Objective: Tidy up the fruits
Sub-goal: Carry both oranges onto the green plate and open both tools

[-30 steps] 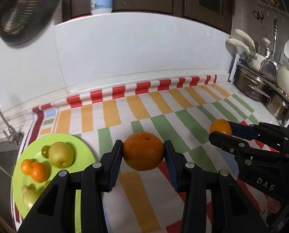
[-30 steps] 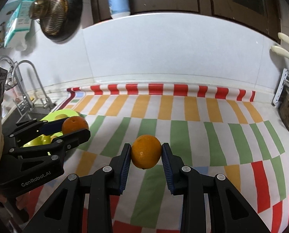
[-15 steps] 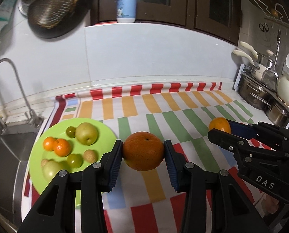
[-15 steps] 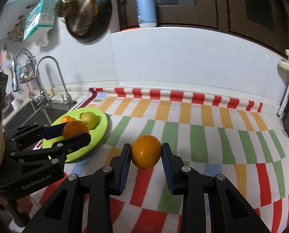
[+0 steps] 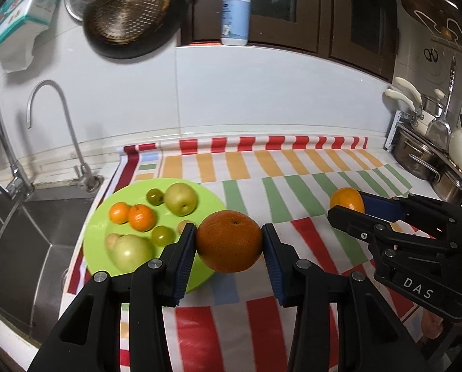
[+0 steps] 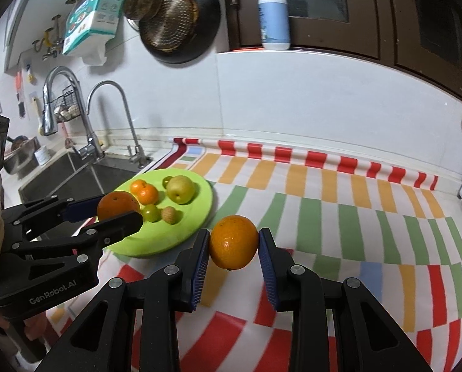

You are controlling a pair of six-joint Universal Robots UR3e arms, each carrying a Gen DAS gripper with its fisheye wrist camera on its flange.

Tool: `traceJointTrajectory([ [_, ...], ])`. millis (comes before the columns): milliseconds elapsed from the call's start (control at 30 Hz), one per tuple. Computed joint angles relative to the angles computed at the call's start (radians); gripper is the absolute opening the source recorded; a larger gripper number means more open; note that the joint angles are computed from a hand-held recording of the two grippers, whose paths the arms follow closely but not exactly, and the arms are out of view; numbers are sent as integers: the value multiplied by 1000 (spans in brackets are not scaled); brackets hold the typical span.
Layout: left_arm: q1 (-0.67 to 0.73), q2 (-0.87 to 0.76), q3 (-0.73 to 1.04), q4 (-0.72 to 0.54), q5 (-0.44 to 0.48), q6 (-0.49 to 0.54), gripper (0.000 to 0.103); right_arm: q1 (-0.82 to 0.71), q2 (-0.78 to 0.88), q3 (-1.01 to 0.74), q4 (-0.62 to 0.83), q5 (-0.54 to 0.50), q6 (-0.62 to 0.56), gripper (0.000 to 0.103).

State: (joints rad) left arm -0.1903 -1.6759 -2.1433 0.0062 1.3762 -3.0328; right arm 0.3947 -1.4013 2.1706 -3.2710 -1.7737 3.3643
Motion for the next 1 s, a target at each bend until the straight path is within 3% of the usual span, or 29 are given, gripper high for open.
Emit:
traceJointTrajectory([
  [533,222,93,-154,-13,-72,98,42,90,248,-284,73,42,14,33],
  [1000,241,-57,-59,-20,-104,112,42,54,417,-514,191,144,-43,33],
])
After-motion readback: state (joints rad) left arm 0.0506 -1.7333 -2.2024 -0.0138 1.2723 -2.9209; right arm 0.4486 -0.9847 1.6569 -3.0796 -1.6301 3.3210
